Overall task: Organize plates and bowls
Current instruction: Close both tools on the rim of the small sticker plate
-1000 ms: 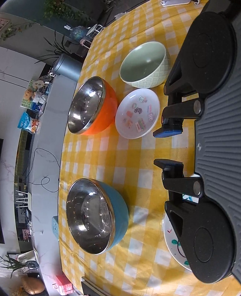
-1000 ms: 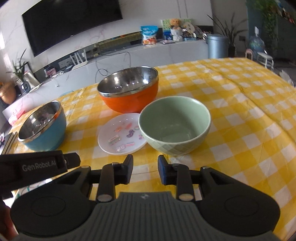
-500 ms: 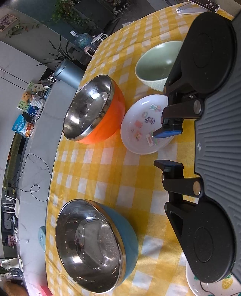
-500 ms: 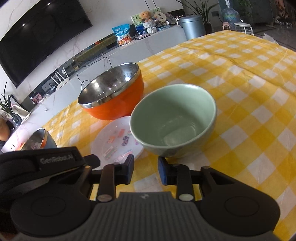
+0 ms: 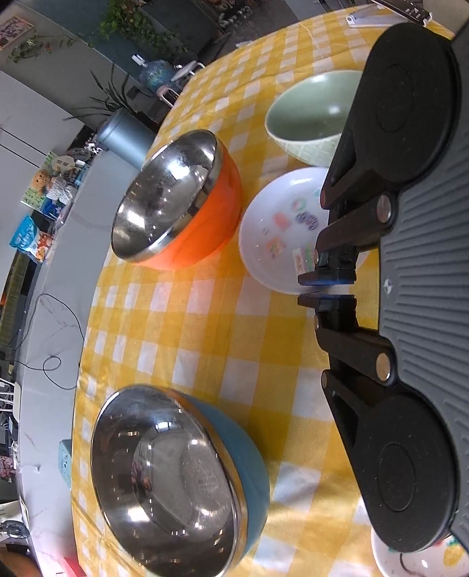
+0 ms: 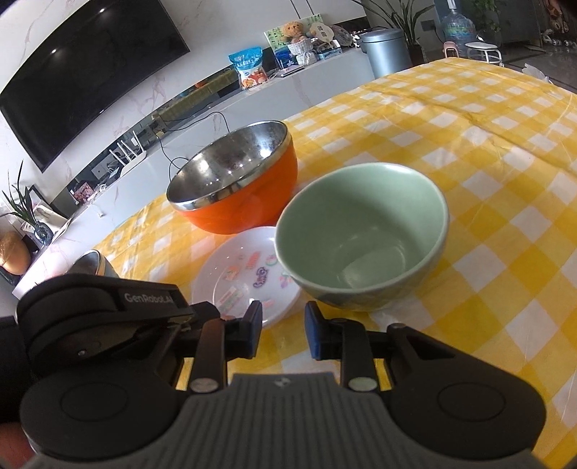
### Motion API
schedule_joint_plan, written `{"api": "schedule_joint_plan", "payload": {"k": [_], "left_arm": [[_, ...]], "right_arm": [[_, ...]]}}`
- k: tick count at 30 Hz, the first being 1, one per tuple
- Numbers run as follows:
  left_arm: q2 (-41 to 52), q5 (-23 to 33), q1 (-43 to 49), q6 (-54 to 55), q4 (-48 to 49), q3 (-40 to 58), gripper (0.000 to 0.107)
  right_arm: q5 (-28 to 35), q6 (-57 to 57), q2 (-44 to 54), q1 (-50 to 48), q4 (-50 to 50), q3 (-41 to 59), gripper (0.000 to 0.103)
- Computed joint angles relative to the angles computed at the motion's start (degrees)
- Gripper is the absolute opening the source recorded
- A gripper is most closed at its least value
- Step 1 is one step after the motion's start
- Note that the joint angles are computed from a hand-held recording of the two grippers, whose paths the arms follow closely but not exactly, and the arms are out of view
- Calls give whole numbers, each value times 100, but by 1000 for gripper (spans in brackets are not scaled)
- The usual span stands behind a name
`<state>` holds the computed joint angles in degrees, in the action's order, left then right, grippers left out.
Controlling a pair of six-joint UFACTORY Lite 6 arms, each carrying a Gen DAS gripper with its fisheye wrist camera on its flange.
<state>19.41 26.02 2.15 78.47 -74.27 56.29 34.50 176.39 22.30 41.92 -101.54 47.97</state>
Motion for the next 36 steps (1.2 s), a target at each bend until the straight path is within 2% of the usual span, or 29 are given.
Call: {"api": "schedule_joint_plan", "payload": {"k": [3,13,24,36], "left_arm": [[-82,76,177,-412,495,22,2],[-288,34,284,-586,895,-152,3],[-1614,142,610,-722,1202,-1054,4],[-3350,900,1724,-910,1670,-1949,5]], "right_arm": [[51,-21,-21,9,-14,-32,24],[-103,-290,45,-36,-62,4,2],[237,-1110,-709,509,527,-375,1],[905,-1765,-1503,1647,1245,-557,1]]}}
